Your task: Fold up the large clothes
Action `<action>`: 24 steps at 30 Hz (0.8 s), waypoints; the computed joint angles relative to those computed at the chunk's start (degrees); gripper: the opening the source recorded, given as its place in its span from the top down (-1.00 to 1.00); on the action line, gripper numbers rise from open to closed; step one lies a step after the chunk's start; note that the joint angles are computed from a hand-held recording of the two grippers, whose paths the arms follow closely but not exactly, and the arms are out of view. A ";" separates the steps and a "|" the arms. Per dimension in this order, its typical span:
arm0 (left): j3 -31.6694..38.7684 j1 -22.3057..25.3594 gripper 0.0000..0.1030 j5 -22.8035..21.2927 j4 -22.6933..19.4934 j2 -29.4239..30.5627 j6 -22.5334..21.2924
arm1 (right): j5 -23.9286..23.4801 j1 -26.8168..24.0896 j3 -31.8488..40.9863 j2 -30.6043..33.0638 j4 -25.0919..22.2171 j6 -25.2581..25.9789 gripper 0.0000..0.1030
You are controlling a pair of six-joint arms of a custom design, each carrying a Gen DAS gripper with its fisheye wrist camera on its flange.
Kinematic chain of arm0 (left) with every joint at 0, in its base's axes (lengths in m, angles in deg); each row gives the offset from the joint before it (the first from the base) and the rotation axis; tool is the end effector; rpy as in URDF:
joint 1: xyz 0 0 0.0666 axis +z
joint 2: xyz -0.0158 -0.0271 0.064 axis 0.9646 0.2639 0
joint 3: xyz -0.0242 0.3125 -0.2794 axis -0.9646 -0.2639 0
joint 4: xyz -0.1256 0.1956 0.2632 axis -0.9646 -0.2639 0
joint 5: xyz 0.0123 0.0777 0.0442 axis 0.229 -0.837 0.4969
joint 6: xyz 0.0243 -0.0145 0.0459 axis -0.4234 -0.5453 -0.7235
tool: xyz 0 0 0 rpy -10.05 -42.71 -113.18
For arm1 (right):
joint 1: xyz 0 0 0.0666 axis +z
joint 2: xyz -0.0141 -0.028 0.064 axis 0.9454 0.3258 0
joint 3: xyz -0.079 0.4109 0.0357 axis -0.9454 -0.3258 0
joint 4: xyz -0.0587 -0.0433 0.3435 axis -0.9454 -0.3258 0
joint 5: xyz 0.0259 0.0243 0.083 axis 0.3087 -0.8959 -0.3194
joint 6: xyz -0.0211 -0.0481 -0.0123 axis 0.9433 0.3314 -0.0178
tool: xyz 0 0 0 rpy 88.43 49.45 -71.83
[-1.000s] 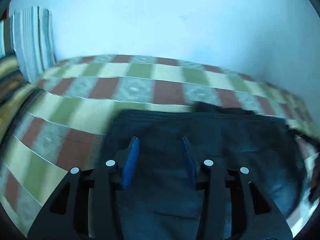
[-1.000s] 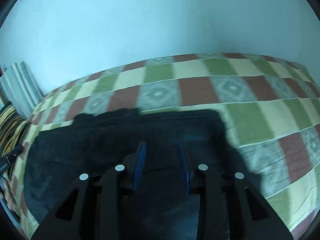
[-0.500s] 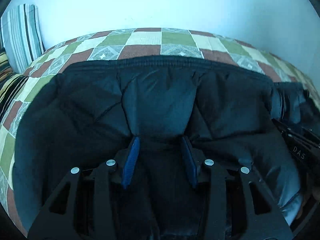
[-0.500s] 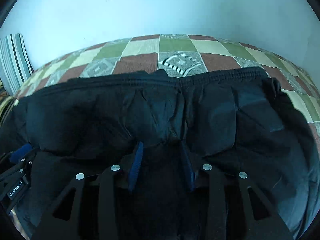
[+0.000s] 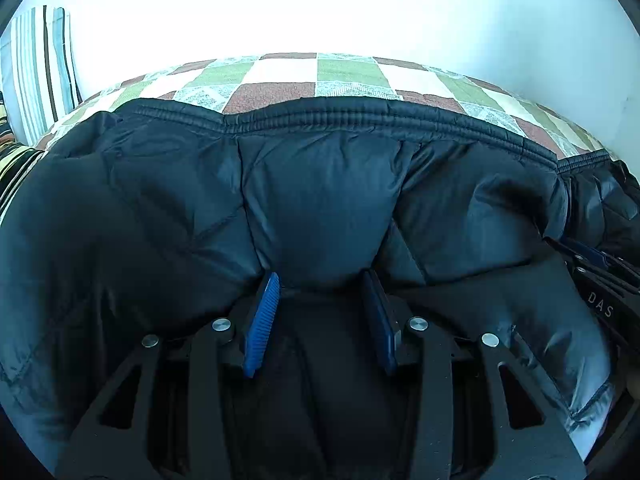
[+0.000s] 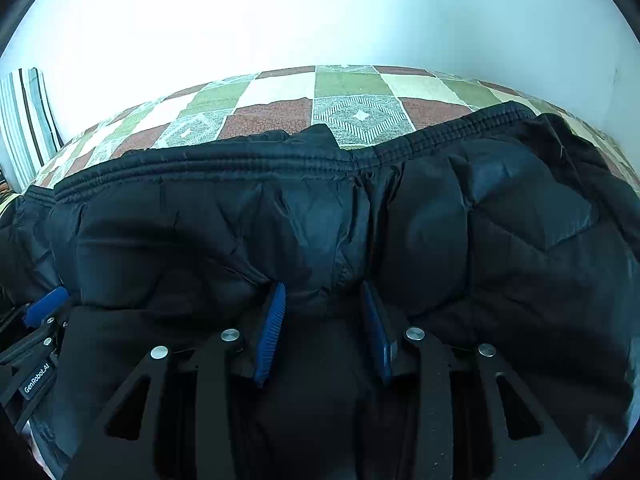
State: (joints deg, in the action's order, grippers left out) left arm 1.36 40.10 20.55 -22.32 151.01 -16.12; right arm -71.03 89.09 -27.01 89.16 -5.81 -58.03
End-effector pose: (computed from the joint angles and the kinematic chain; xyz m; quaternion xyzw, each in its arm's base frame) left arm 0.4542 -0.3042 0.3231 0.1065 0.9346 -0.0444 0.3364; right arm 0.4013 0.1192 0.2907 0.1260 0.9230 -0.0069 0.3636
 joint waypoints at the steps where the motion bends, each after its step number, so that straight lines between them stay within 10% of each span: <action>1: 0.01 0.01 0.15 0.09 -0.02 0.04 -0.01 | 0.07 0.04 -0.05 -0.06 0.00 -0.01 0.23; 9: 1.96 0.21 0.13 0.38 -3.60 -0.83 -0.84 | -1.50 -0.27 0.60 -1.94 -1.82 0.12 0.10; 14: -2.23 2.11 -0.47 1.95 -1.97 -8.04 -1.06 | -2.45 -0.04 -1.69 -10.17 -4.16 -0.35 -0.41; 24: -19.16 17.98 -0.72 10.39 -0.52 -26.31 5.66 | 0.53 -9.59 -11.07 -27.38 -13.69 -0.16 -0.52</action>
